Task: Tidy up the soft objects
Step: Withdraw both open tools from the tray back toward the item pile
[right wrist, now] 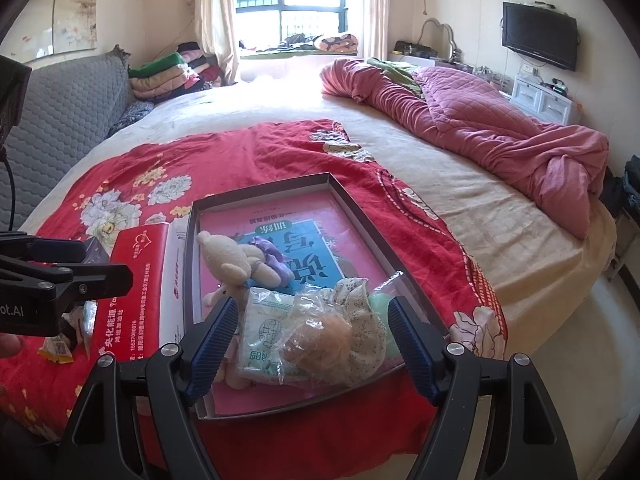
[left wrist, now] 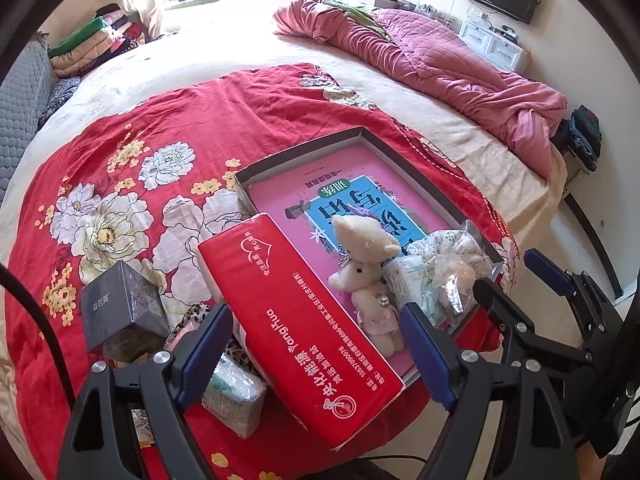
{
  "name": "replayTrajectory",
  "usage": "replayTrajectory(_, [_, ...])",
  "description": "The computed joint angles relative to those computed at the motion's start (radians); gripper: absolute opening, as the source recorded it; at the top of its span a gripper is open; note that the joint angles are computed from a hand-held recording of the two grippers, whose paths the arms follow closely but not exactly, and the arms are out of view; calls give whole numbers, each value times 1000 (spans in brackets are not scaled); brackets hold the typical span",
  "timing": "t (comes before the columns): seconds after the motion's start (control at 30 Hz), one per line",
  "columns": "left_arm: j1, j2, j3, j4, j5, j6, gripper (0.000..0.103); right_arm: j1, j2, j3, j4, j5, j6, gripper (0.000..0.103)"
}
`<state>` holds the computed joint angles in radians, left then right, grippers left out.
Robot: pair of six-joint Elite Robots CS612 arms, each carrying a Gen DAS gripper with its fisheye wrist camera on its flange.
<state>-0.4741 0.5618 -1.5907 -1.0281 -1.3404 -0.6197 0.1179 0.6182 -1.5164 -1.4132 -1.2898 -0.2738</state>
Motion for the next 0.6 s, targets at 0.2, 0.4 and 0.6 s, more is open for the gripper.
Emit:
replayTrajectory(0.2, [-9, 6, -31, 25, 17, -6, 85, 3, -3, -11, -9, 5, 3, 78])
replayTrajectory(0.4, [-15, 16, -69, 53, 29, -17, 85, 6, -5, -22, -17, 23, 14, 79])
replayTrajectory(0.6, [-21, 25, -106, 83, 44, -35, 85, 14, -7, -33, -15, 33, 0, 79])
